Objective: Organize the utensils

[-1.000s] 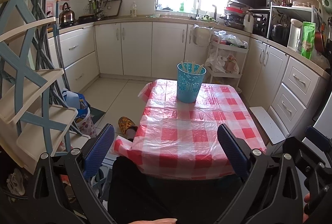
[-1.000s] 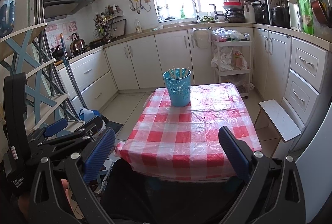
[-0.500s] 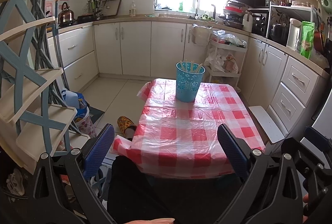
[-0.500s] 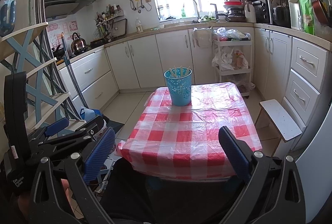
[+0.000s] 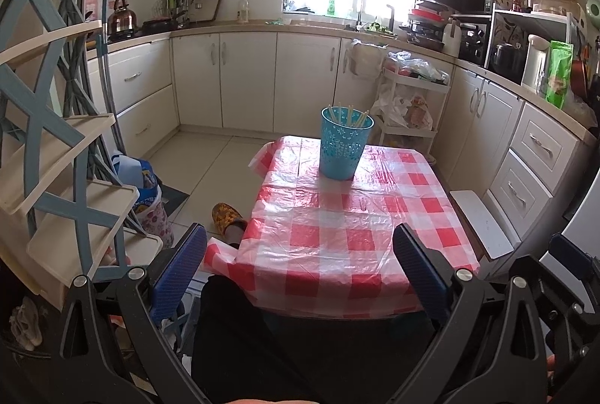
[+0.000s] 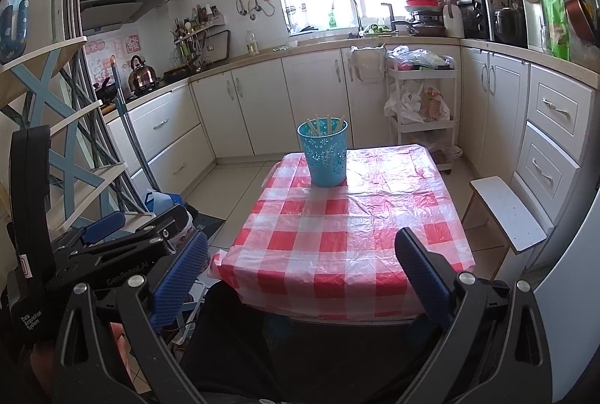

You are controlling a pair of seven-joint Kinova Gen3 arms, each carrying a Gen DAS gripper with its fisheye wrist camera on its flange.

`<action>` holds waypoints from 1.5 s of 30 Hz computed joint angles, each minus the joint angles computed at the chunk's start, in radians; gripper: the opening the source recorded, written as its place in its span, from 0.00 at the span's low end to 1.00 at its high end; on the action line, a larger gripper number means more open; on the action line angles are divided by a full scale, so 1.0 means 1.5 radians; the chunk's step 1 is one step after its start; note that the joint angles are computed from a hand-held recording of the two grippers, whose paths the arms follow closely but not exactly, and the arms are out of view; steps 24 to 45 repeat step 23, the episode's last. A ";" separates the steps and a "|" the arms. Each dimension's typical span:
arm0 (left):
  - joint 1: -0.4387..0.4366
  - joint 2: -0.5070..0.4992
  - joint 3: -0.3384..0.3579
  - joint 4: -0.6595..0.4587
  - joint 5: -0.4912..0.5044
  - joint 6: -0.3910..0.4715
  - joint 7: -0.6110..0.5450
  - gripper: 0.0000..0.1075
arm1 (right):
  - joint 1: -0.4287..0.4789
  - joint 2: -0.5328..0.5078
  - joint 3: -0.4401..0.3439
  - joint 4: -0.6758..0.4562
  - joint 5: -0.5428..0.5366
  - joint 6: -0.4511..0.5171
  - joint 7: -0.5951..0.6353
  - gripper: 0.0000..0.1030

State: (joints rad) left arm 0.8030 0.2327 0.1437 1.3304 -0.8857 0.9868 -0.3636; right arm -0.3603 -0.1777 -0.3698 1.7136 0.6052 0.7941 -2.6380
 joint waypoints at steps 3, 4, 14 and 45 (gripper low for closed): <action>0.000 -0.003 -0.001 0.006 -0.005 -0.006 0.006 0.89 | -0.001 0.002 0.004 -0.001 -0.004 -0.004 0.009 0.93; 0.000 -0.005 -0.001 0.009 -0.007 -0.008 0.009 0.89 | -0.001 0.002 0.006 -0.001 -0.005 -0.005 0.012 0.93; -0.008 -0.013 0.011 0.030 -0.034 -0.025 0.028 0.89 | 0.006 -0.003 0.000 0.002 0.003 -0.007 0.011 0.93; -0.010 -0.008 0.009 0.019 -0.006 -0.022 0.002 0.89 | 0.010 -0.005 -0.009 0.002 0.022 -0.005 0.004 0.93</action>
